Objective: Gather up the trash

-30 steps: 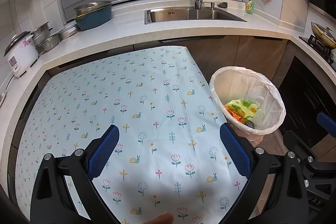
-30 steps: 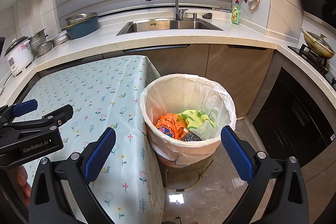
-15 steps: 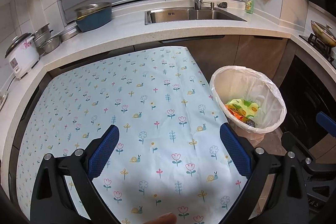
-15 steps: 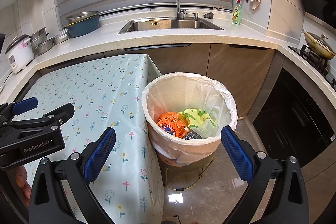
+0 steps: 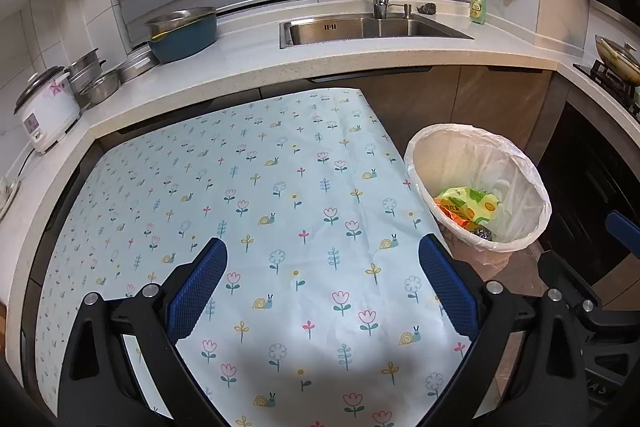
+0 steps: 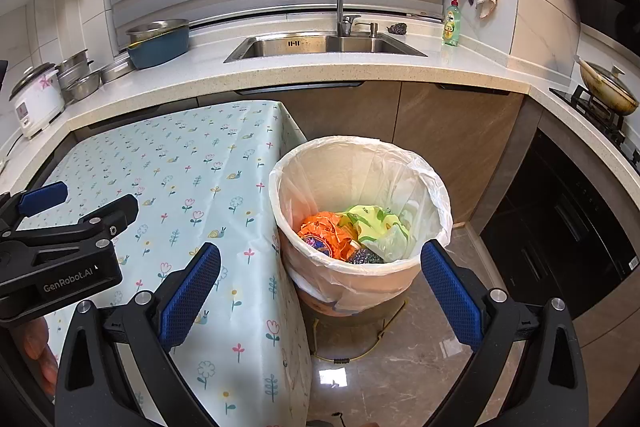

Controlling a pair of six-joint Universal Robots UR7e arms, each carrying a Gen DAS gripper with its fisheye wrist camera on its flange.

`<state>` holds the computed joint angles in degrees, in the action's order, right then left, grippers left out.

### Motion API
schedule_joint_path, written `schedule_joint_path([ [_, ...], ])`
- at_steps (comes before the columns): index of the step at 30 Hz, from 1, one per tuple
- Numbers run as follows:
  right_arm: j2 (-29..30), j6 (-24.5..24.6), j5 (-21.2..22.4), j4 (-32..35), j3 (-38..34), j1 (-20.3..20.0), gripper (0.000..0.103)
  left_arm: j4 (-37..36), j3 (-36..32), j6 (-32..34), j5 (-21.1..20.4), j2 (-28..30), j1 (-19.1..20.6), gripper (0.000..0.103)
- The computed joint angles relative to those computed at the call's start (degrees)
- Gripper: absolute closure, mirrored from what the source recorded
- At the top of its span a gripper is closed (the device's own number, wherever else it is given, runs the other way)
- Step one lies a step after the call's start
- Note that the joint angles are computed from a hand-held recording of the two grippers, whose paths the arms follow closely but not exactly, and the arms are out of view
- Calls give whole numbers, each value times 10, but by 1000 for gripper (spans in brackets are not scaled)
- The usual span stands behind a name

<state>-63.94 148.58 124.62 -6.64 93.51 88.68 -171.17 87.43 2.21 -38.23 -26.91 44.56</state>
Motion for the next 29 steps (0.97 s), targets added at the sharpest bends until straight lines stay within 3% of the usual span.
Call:
schedule_joint_path([
  [29, 8, 3, 4, 4, -6, 1, 7, 7, 10, 1, -10, -7, 6, 11],
])
